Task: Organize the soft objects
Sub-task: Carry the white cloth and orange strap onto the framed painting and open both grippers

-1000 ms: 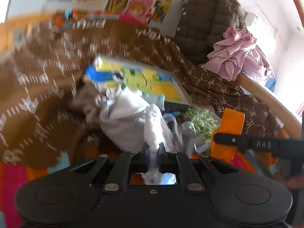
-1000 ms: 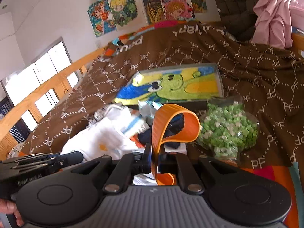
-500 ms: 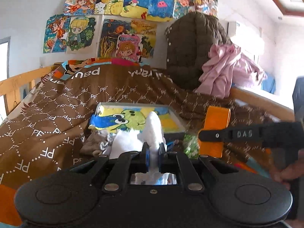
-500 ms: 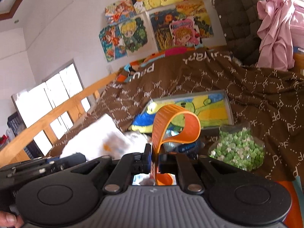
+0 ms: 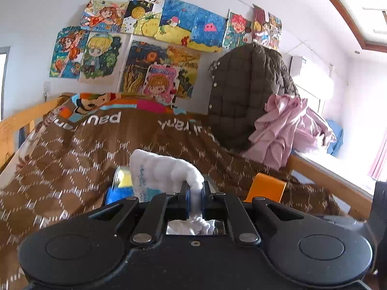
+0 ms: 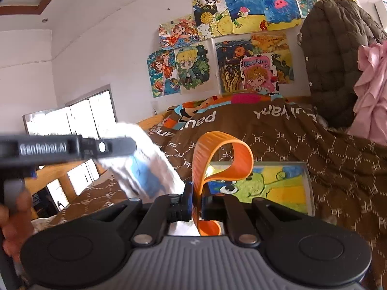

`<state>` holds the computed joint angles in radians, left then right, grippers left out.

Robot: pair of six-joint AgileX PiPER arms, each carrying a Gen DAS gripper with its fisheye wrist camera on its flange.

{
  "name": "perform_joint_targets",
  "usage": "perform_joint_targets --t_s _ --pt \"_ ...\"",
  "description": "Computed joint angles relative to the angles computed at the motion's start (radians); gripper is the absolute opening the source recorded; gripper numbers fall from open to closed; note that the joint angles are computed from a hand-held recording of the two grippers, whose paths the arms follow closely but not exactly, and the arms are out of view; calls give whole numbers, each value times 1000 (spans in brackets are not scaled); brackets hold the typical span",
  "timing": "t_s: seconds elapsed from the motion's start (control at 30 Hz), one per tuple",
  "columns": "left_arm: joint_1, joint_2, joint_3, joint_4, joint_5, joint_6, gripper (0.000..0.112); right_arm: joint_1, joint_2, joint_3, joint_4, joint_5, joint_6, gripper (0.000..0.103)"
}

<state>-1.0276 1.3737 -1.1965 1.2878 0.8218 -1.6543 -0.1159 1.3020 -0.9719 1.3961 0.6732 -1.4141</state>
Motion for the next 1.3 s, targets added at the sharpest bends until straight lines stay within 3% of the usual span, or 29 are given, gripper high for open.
perform_joint_targets --t_s 0.23,0.37,0.5,0.7,0.83,0.97,1.03,1.17,1.3 --pt "277 118 -114 -80 -264 129 8 85 329 -244 68 -101 -32 7" --pt "434 254 -221 -169 -416 222 8 122 531 -465 -57 -116 145 7" --pt "537 410 -345 -248 -502 297 8 148 704 -679 -228 -89 336 8" --pt "633 598 -478 -437 -560 438 8 174 869 -888 -514 -27 611 8" --pt "703 659 -474 -722 -655 585 8 175 917 -942 -566 -7 679 8" --pt "733 690 -465 -935 -669 743 9 178 943 -971 -611 9 719 18" --pt "732 700 -479 -1006 -626 816 9 183 936 -959 -636 -4 733 24" --pt "719 713 -506 -958 -541 808 13 177 918 -929 -648 -19 739 28" --pt "697 714 -529 -855 -450 753 21 165 890 -888 -644 -34 735 39"
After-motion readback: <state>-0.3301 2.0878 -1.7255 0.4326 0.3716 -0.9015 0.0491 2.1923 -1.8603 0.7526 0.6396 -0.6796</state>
